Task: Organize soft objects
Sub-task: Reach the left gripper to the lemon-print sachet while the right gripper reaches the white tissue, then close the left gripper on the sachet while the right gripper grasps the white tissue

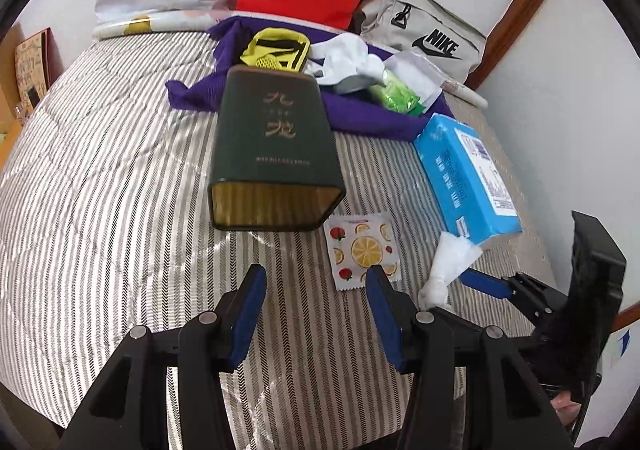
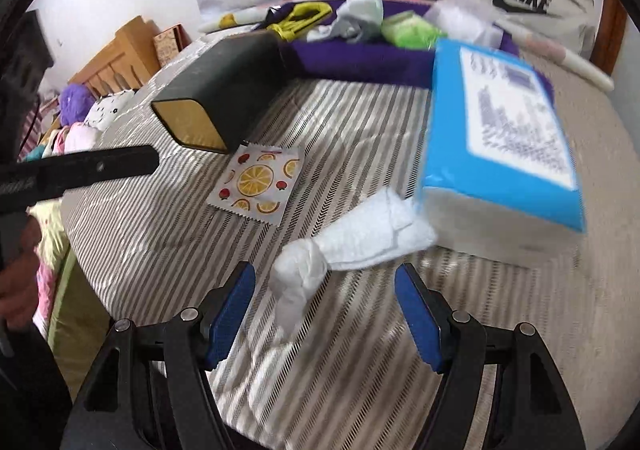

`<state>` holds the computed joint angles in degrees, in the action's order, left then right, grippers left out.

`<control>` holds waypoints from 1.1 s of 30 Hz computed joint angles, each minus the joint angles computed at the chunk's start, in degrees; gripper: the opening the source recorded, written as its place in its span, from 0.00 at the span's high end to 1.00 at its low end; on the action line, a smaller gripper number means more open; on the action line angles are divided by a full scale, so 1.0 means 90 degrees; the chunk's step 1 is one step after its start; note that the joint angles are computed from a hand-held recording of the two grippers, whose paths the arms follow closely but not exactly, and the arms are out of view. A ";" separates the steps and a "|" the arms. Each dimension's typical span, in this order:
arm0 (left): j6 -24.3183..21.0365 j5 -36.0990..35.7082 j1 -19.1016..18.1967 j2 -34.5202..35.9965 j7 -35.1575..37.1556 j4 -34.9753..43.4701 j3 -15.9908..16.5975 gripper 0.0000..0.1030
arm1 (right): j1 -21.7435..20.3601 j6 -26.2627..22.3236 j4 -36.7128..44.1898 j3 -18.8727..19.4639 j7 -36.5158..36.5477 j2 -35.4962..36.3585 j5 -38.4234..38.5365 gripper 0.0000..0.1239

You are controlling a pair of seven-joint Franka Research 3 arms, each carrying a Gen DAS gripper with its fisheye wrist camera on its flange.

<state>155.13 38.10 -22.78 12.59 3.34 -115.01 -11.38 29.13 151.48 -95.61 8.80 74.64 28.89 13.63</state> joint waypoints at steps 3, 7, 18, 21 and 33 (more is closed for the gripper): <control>0.0051 -0.0062 0.0015 0.0156 0.0107 0.0079 -0.0006 0.52 | 0.0280 0.0513 -0.0077 -0.0225 0.0289 0.0093 -0.0340 0.51; -0.0042 -0.0165 -0.0057 0.0523 0.0333 0.0443 0.0024 0.52 | 0.0452 0.1000 -0.0352 -0.0412 0.0391 0.0018 -0.0827 0.75; -0.1104 0.0002 -0.0697 0.1587 0.0524 0.1967 0.0334 0.28 | -0.0608 0.1147 -0.1378 0.0466 -0.1040 -0.0662 0.0645 0.81; -0.1871 0.0040 -0.0894 0.1929 0.0690 0.2594 0.0351 0.27 | -0.0743 0.1198 -0.1561 0.0519 -0.1269 -0.0792 0.1078 0.81; -0.2447 0.0548 -0.1230 0.2277 0.0662 0.3195 0.0483 0.68 | -0.0708 0.1572 -0.1816 0.0286 -0.1245 -0.0916 0.1304 0.81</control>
